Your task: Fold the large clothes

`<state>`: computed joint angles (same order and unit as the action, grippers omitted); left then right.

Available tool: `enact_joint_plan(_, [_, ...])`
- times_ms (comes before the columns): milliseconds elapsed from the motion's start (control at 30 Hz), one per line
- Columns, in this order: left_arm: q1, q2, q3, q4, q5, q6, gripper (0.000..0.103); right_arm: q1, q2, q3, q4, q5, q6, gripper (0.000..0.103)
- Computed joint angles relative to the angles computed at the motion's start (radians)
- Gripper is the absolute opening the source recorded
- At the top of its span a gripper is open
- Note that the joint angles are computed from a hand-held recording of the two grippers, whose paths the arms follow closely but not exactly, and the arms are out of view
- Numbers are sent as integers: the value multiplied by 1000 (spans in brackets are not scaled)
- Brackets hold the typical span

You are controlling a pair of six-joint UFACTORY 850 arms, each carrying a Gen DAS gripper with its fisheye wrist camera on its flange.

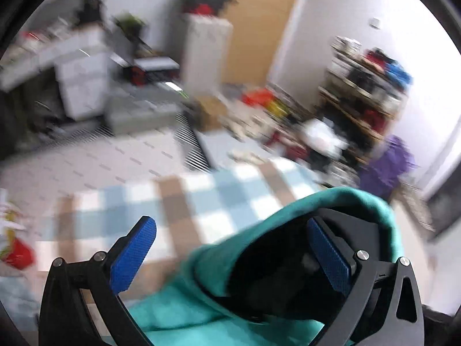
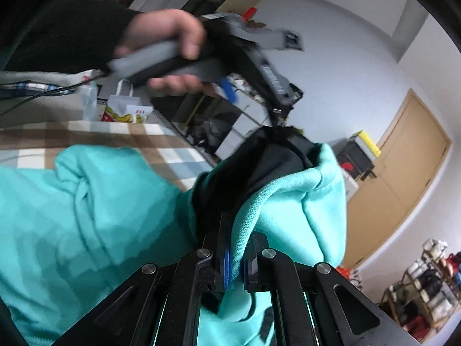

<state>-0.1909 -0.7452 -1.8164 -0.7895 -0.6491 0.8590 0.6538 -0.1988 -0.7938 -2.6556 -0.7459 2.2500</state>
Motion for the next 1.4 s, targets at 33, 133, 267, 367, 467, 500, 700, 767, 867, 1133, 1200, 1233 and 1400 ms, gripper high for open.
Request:
enact_joint_plan(33, [-5,-15,-29,32,-34,-8,101,-6,7,8,-12,17,19,5])
enact_joint_plan(133, [-33,4,-2,42,49,79,101,-29,23,23,-95,79,106,6])
enact_joint_plan(267, [-38,-59,-99,67,-102,72,101,-39,41,49,-182,127,175,6])
enact_joint_plan(367, [-65,-83,-120,191,-125,51,101,-30,34,54,-184,124,170,6])
enact_joint_plan(467, [-72,-78,-92,202,-160,107,101,-38,33,50,-187,137,198,6])
enact_joint_plan(500, [-77,-73,-76,216,-168,121,101,-42,33,48,-194,141,215,6])
enact_joint_plan(700, [-103,-61,-50,287,-260,146,39,-83,50,37,-253,177,388,5])
enact_joint_plan(767, [-128,-24,17,373,-193,125,4,-90,54,35,-237,182,411,5])
enact_joint_plan(867, [-152,17,96,501,-104,33,2,-96,56,27,-196,196,419,6])
enact_joint_plan(1133, [-111,140,214,485,142,-201,0,-98,71,22,-134,240,461,6])
enact_joint_plan(1200, [-84,152,183,289,29,-64,3,-103,80,27,-172,249,521,6])
enact_joint_plan(1233, [-77,157,182,241,14,-16,10,-101,83,29,-165,248,521,6])
enact_joint_plan(1400, [-126,162,197,188,64,91,102,-102,85,35,-195,251,571,6])
